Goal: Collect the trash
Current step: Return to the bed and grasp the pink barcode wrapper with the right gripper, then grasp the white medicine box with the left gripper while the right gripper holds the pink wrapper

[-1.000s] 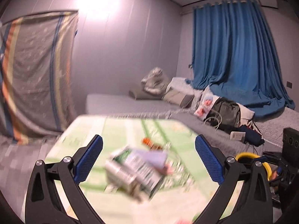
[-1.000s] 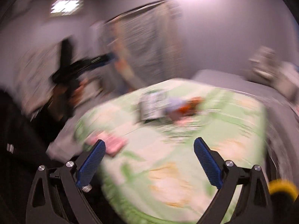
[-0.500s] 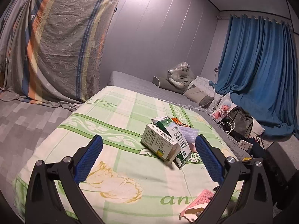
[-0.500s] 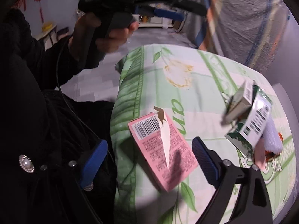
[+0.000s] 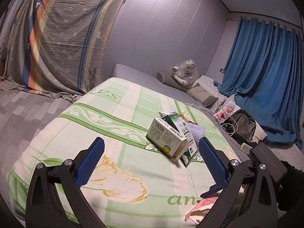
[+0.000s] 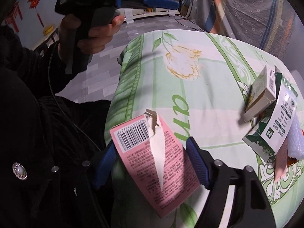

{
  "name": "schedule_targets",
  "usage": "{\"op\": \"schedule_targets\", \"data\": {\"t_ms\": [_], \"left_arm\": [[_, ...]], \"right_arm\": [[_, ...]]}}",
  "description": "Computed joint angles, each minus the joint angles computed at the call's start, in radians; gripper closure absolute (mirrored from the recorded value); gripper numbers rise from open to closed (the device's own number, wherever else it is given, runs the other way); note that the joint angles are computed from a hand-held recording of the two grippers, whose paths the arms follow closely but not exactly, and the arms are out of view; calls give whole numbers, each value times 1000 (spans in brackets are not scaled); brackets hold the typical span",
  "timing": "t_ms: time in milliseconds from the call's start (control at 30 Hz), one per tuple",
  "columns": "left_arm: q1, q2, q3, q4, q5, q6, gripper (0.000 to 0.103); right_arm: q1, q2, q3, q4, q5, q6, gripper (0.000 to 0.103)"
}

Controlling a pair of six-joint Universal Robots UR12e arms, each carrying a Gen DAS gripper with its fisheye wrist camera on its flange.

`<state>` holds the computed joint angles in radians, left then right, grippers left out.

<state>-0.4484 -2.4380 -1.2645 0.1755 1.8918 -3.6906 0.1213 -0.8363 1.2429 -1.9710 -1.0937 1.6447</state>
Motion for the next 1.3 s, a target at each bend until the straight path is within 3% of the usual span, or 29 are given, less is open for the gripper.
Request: {"op": "schedule_targets", "data": {"t_ms": [67, 167, 400, 533, 733, 967, 1100, 1300], "left_arm": [[-3, -5, 14, -21, 7, 15, 8], [-6, -14, 42, -60, 7, 31, 8], [-12, -57, 155, -264, 17, 64, 8], [-10, -85, 221, -341, -29, 75, 8], [-19, -166, 396, -520, -34, 118, 8], [-16, -236, 546, -682, -22, 74, 8], [-15, -263, 606, -768, 36, 38, 8], [-3, -289, 662, -835, 7, -25, 8]], "right_arm": [[-10, -3, 3, 5, 45, 13, 58], [-26, -8, 5, 1, 105, 52, 70], [-65, 1, 7, -36, 189, 211, 74], [-101, 0, 13, -23, 283, 276, 74], [-156, -5, 51, -128, 423, 468, 74], [-194, -28, 96, -211, 494, 551, 74], [-204, -33, 110, -236, 511, 573, 74], [-205, -24, 108, -243, 530, 603, 74]]}}
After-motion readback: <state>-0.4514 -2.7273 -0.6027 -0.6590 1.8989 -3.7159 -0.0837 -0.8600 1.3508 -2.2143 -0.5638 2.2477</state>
